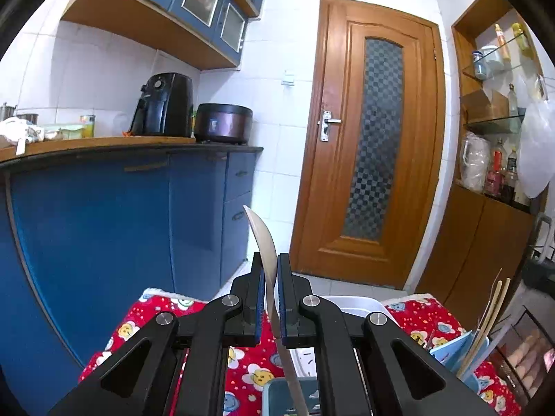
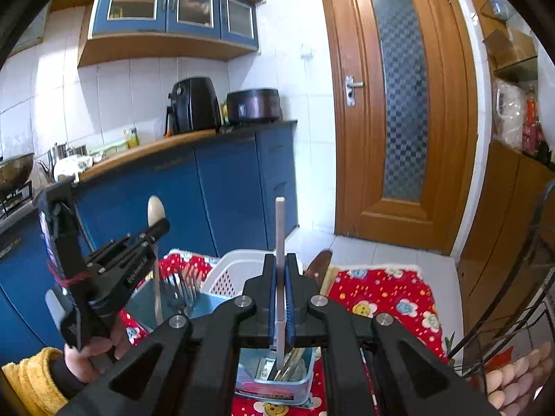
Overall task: Organize utensils
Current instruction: 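Lift the plastic knife with the left tool over the blue box while the right tool carries the chopstick there, then open the left tool dropping the knife in while the right tool releases the chopstick into the box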
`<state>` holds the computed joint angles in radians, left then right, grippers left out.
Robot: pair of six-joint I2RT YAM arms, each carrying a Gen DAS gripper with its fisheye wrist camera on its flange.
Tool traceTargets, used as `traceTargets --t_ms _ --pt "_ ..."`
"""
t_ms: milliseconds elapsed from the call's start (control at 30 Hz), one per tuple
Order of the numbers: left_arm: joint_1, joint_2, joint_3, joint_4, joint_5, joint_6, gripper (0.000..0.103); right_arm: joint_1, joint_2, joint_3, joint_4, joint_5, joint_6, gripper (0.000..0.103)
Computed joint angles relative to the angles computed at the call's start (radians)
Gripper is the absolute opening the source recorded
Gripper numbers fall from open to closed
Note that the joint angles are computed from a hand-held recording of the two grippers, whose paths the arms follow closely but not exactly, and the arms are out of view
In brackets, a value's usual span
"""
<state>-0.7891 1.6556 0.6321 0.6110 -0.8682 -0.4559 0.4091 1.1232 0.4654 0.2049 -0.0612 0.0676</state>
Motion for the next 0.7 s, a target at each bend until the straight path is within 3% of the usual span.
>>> traceTargets --t_ms 200,300,400,467,700 --pt "-0.009 -0.012 -0.023 -0.006 0.038 -0.014 0.007 -0.005 0.067 0.001 0.017 -0.041 0.018 0.006" --pt "-0.011 -0.022 -0.020 -0.038 0.062 -0.023 0.012 -0.012 0.068 -0.010 0.029 -0.061 0.034 0.011" --pt "-0.019 -0.039 -0.024 -0.066 0.082 -0.038 0.031 -0.012 0.047 -0.022 0.035 -0.065 0.045 0.025" --pt "-0.030 -0.056 -0.038 -0.060 0.076 -0.041 0.041 -0.018 0.029 -0.029 0.033 -0.072 0.051 0.026" --pt "-0.059 -0.141 -0.063 -0.134 0.080 -0.079 0.042 -0.036 -0.069 -0.057 0.000 -0.098 0.073 0.026"
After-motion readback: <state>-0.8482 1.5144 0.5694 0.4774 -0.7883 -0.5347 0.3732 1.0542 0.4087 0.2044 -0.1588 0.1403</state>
